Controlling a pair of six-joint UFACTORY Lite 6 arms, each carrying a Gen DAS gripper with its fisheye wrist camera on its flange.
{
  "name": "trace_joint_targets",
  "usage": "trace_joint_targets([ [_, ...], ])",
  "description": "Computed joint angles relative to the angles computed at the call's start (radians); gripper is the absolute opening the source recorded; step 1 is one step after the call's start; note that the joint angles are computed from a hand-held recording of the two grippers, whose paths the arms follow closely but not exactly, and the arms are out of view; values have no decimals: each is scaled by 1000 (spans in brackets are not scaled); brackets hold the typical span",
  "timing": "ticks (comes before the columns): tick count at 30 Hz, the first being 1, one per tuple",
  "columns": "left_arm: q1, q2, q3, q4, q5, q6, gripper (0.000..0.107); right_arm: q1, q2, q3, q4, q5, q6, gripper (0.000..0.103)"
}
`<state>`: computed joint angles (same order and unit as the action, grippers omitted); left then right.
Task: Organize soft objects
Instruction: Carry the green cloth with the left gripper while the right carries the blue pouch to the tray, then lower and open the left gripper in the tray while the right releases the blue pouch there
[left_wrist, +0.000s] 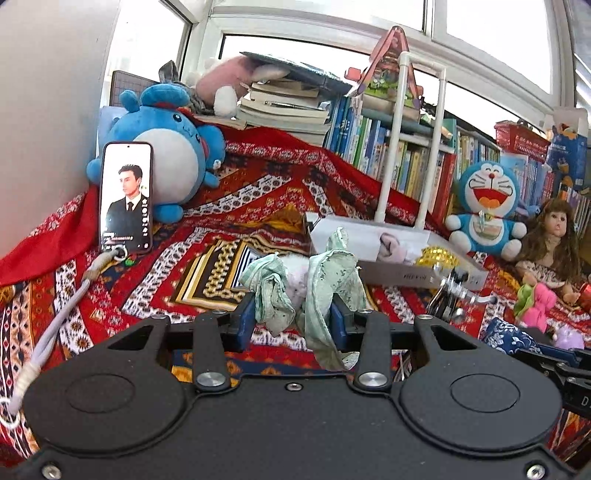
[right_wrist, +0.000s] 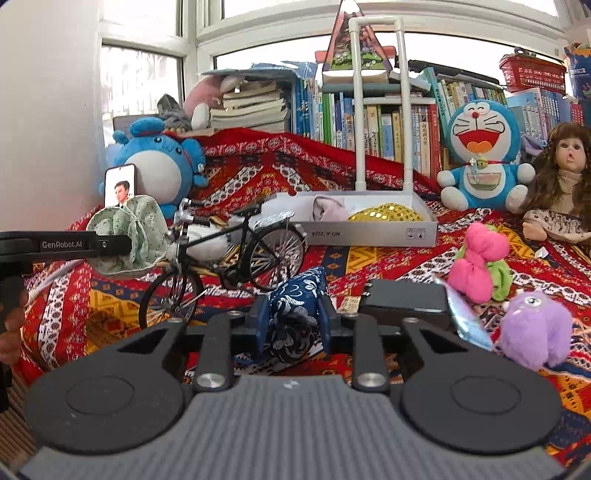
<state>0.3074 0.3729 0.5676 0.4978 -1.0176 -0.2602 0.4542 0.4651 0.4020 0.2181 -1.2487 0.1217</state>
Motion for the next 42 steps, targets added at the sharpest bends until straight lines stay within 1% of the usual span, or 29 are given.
trace_joint_targets([
  [4, -5, -36, 33, 24, 46, -49, 38, -29, -56, -23, -13, 6, -12, 31],
  [8, -13, -56, 81, 60, 89, -91, 38, -86, -117, -34, -52, 35, -3, 31],
  [11, -23, -64, 142, 106, 155, -149, 38, -158, -170, -33, -105, 81, 29, 31],
  [16, -38, -36, 275, 193, 254, -277, 38, -312, -242, 10, -256, 203, 132, 31],
  [23, -75, 63, 502, 357, 353, -470, 38, -439, -243, 165, -403, 357, 242, 31],
  [25, -97, 98, 580, 394, 388, -516, 39, -462, -224, 235, -439, 412, 271, 31],
  [28, -130, 173, 728, 497, 454, -646, 39, -490, -179, 361, -503, 512, 345, 31],
  [31, -157, 267, 901, 653, 517, -849, 39, -516, -114, 495, -582, 596, 447, 31],
  [34, -181, 387, 1111, 934, 566, -1163, 39, -526, -34, 640, -641, 690, 531, 31],
  [36, -203, 482, 1259, 1116, 591, -1372, 39, -532, 28, 744, -720, 760, 626, 31],
  [39, -226, 629, 1480, 1406, 586, -1686, 39, -535, 128, 897, -885, 847, 819, 31],
  [42, -241, 793, 1729, 1667, 526, -2000, 39, -526, 225, 1033, -1038, 916, 997, 31],
])
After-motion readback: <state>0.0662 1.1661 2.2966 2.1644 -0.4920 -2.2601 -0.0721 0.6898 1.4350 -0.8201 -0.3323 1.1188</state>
